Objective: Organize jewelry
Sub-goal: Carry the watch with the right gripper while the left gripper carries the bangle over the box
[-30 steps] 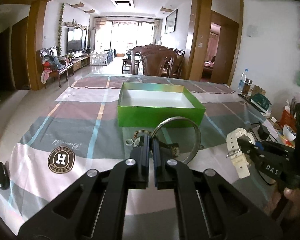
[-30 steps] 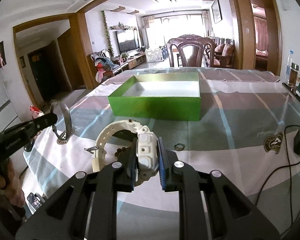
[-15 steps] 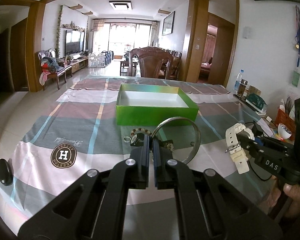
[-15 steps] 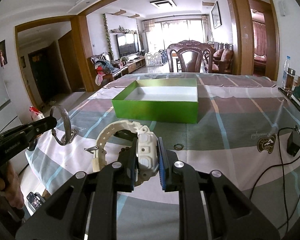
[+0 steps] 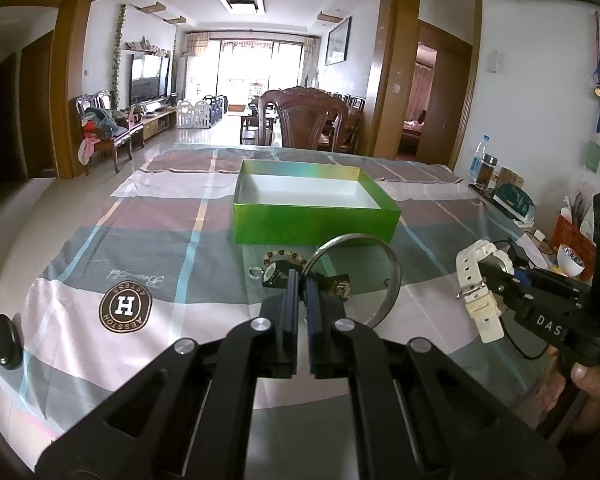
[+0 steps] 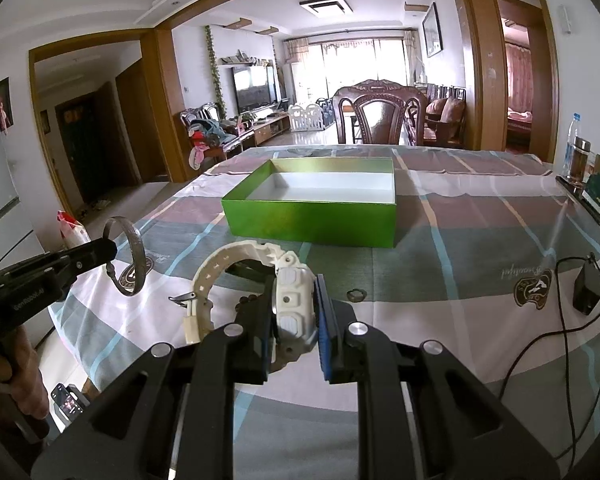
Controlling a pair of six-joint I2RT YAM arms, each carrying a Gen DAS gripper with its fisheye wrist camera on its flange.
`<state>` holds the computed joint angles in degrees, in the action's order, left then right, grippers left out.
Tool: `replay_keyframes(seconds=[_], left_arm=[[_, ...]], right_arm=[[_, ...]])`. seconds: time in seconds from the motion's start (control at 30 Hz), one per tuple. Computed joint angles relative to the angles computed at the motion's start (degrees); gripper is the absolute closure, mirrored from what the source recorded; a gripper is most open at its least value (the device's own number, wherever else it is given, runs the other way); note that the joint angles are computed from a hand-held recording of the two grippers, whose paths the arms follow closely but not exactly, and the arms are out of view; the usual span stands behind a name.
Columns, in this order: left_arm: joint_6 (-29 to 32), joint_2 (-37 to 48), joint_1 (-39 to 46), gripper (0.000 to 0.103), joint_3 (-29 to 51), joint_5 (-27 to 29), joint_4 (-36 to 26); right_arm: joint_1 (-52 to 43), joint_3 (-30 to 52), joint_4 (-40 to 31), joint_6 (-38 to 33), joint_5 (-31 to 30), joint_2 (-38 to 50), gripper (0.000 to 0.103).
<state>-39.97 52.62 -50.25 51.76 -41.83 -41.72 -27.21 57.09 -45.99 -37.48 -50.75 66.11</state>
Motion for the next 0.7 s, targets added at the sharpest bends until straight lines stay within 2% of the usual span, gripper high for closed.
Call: replay_keyframes(seconds=[0.13,0.3,0.47,0.6,0.7], left_arm=[[4.1,0.9,4.4,0.099,0.8,3.5,2.7],[14.6,7.4,14.8,0.099,7.9,11.7,8.0],[22.4,22.0,26.3,0.099,22.0,21.9,9.8],[23.6,36.8,34.2,0.099,34.7,30.4,9.6],[24.4,48.6,37.3,0.099,45.4,31.1,7.6]], right_arm=[[1.2,2.2,1.7,2.0,0.2,1.4,0.085],[7.4,10.9,9.0,10.0,3.8,7.4,0.085],[15.2,27.2,9.9,15.6,9.5,22.5,0.085],[20.0,41.9,8.6,20.3,14.7,36.9,0.085],[23.1,51.3,6.9,21.8,19.2,46.4,0.085]])
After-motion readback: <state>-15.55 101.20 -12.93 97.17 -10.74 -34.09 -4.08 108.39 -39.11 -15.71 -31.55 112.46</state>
